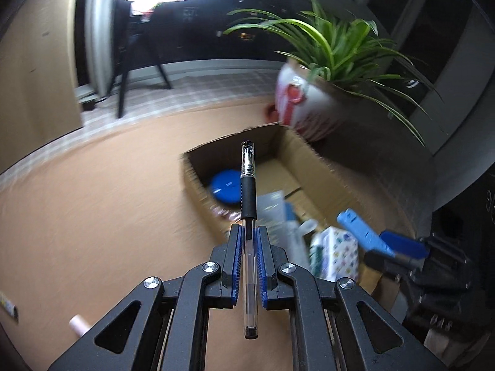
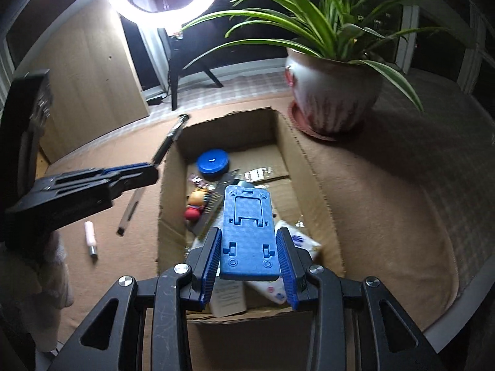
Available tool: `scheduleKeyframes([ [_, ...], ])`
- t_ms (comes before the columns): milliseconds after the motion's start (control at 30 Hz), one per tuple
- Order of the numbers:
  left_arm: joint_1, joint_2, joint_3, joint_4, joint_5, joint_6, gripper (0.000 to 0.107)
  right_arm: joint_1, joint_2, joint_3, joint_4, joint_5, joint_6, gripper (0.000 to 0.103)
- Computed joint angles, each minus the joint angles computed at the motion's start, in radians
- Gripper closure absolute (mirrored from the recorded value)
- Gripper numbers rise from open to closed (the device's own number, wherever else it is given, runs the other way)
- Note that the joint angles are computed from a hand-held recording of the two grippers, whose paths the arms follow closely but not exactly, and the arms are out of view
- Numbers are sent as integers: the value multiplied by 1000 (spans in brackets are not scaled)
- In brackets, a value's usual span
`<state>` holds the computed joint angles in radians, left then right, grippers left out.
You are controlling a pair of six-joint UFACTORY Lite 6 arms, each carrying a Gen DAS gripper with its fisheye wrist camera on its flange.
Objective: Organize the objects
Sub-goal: 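Carry pen and phone stand over the box and open both tools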
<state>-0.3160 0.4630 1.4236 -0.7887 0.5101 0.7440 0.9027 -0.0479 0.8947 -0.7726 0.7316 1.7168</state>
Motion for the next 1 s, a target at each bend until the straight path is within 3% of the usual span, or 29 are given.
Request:
scheduleKeyframes([
  [433,-178,345,470,255,31,-337,97,-64,-70,-86,-16,-67,-35,69],
  [500,-183,358,493,284,26,-368,83,-68,-79,-91,-4,-67,-50,60],
  [533,-184,365,506,299,31,-390,63,-63,-88,-99,-13,-65,-40,56],
  [567,-182,363,504,295,27,-392,53,-58,-96,-104,-19,-61,-34,55],
  [733,-171,347,487,317,26,-416,53,-44,-98,-96,-14,-47,-38,54],
  [1000,-131,222,293,272,-22,-352,53,8,-54,-34,-7,-7,-40,54],
])
